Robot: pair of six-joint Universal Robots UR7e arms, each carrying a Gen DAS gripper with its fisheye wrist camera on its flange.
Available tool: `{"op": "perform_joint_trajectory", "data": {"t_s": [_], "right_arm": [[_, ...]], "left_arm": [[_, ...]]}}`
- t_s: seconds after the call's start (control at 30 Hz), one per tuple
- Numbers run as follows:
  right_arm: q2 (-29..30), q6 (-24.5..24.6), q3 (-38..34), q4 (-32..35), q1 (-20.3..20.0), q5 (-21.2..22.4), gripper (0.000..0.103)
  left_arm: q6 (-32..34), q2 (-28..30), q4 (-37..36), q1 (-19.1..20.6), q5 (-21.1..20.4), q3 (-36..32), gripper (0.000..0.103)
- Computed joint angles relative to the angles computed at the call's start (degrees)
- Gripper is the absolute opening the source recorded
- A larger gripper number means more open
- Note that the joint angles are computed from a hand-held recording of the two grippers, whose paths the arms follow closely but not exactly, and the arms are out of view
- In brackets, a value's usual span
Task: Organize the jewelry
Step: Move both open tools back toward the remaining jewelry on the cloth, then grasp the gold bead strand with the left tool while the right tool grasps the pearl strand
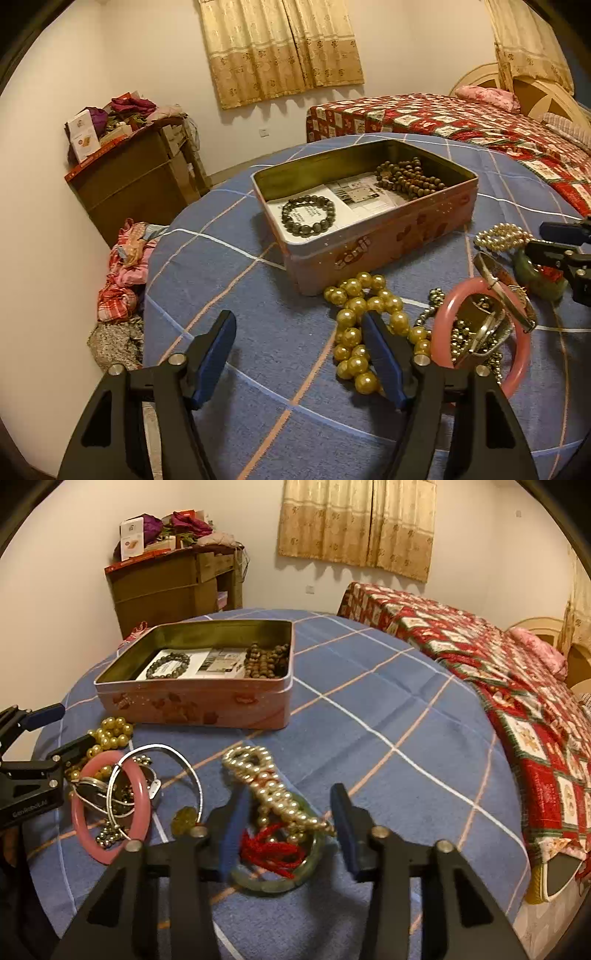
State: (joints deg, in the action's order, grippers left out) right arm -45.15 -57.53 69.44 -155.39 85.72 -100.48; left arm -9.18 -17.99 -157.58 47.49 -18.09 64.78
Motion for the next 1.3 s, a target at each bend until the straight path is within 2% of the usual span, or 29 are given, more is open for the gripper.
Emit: {"op": "perform_joint_trajectory", "data": {"t_s": [0.07,0.1,0.17,0.23,0.27,0.43,0.7,1.1,1.3], "right_arm": [[0.04,-0.63,0.18,-0.12,0.04,-0.72,0.029],[-0.09,-1.02,0.5,-0.26,0.02,-0.78,0.028],[-0.37,-1.96,1.35,-1.4,0.03,-0.65,0.022],[-0.74,-2.25,2.05,-2.12,-0.1,0.23,0.018],[-0.82,-2.23,2.27,-2.64,-0.14,0.89,0.012],[-1.38,-2.12,3.1,-3.22,-0.27,2.33,0.009],[-1.86,-0.7,3.57,-5.3,-0.57,4.77,0.009],[-2.44,-1.19,4.14,-8.85,-0.56,6.87,0.009],[-2.63,-2.2,4.45,-11.18,-0.29,7.46,0.009]], "left_arm": [[0.34,-0.18,-0.05,0.06,-1.34,0.13,0.054],[0.81,-0.23,-0.4,0.07,-1.92,0.22,0.052],[1.15,-0.48,-0.93,0.07,-3.26,0.57,0.031],[0.21,-0.87,0.04,0.19,-4.15,0.87,0.015],[-0.3,-1.1,0.43,0.25,-4.68,1.05,0.011],[-1.8,-2.13,-0.39,0.49,-6.21,2.25,0.01],[-0.98,-3.32,-3.65,0.1,-5.85,3.52,0.01],[6.72,-2.71,-10.89,-1.61,-1.28,2.55,0.01],[9.33,-2.39,-13.64,-2.14,-0.36,1.9,0.01]]}}
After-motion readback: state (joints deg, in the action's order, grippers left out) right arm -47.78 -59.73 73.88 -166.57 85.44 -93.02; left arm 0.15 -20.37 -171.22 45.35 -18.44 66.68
